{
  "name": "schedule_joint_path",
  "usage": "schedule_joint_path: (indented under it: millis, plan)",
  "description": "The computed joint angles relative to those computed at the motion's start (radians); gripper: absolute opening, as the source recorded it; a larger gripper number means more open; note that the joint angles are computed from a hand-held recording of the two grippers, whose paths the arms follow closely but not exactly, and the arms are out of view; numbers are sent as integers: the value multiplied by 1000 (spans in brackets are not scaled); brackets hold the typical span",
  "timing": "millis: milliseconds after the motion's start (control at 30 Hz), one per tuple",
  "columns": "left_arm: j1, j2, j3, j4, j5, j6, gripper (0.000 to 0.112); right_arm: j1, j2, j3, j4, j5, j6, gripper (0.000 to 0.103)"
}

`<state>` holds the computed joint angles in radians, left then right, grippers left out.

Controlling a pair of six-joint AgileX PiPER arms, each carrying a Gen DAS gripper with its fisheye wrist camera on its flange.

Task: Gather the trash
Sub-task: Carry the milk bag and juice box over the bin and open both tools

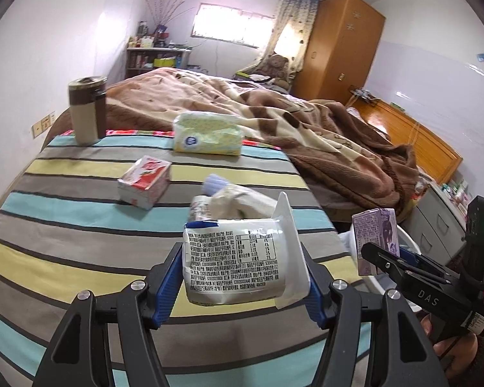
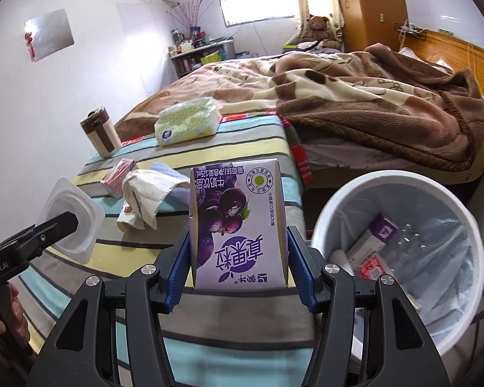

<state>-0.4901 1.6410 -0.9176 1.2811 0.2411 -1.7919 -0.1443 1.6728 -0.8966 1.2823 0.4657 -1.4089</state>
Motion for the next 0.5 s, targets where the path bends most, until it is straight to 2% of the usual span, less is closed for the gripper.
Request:
schedule_joint_path:
  millis: [367,500]
  plan:
    - [-129,52,-120,-76,48,81,65,-137,-47,25,25,48,-52,57]
    - [-177,102,-201,-163,59,185,65,-189,-45,24,21,57,-58,57]
